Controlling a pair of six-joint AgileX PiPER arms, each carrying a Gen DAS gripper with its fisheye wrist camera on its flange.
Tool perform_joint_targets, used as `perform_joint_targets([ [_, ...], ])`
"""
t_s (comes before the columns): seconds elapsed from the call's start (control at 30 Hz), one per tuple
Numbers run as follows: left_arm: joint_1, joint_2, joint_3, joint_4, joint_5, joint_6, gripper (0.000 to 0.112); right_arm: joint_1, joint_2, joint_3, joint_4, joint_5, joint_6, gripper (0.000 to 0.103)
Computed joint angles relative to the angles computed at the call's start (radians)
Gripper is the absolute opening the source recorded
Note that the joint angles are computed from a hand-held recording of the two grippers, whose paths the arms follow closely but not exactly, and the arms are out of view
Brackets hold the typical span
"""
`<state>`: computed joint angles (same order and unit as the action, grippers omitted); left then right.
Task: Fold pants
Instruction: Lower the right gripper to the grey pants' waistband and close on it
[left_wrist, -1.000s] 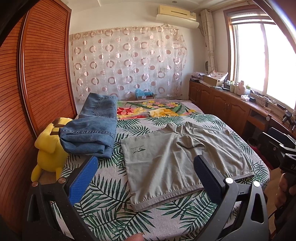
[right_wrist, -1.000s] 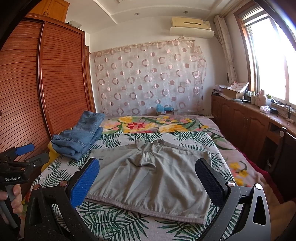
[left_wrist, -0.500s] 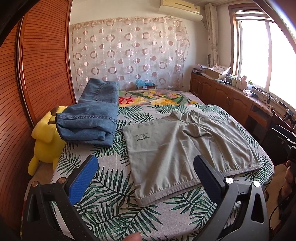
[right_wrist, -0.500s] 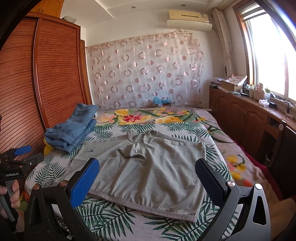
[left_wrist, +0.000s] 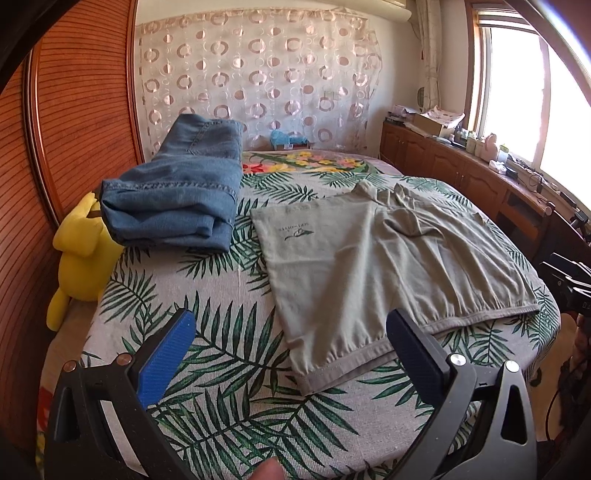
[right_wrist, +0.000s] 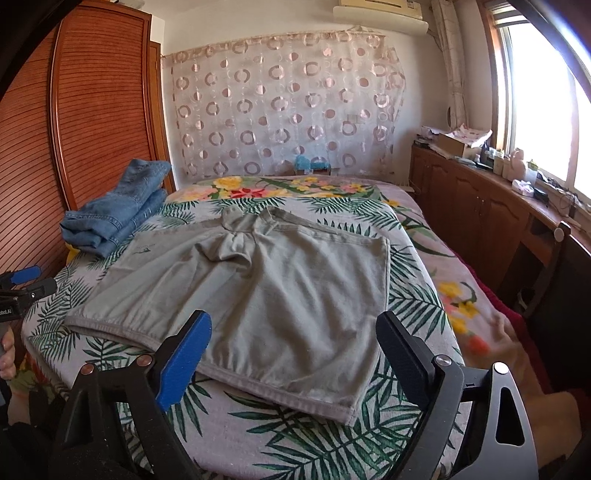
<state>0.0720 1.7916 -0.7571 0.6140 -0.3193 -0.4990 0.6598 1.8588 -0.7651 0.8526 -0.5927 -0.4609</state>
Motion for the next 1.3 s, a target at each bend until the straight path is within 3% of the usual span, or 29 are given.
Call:
perform_joint_targets([
  [0.2, 0.031, 0.052, -0.009, 0.085, -0.023, -0.060, 0.103, -0.043, -0.008, -0.010, 0.063, 0.081, -0.075, 0.078],
  [0.3, 0.048, 0.070, -0.023, 0.183, -0.028, -0.154, 0.103, -0.041, -0.026, -0.015, 0.154, 0.126, -0.158, 0.075],
  [0.5, 0.056, 0.086, -0.021, 0.217, -0.030, -0.173, 0.102, -0.045, -0.086, -0.008, 0.353, 0.200, -0.351, 0.065],
  [0.87, 0.046, 0.086, -0.030, 0.248, -0.004, -0.206, 0.099, -0.045, -0.191, 0.019, 0.579, 0.260, -0.555, 0.024],
  [1.07, 0.046, 0.095, -0.039, 0.297, -0.002, -0.251, 0.096, -0.046, -0.261, 0.105, 0.478, 0.274, -0.475, 0.008],
  [1.2, 0.064, 0.096, -0.037, 0.375, -0.029, -0.321, 0.092, -0.039, -0.257, 0.148, 0.324, 0.210, -0.324, 0.007],
  [1.23, 0.073, 0.097, -0.037, 0.416, -0.046, -0.357, 0.077, -0.035, -0.280, 0.174, 0.323, 0.207, -0.319, 0.006],
  [1.3, 0.087, 0.104, -0.048, 0.545, -0.072, -0.484, 0.069, -0.037, -0.302, 0.203, 0.289, 0.213, -0.277, 0.006],
])
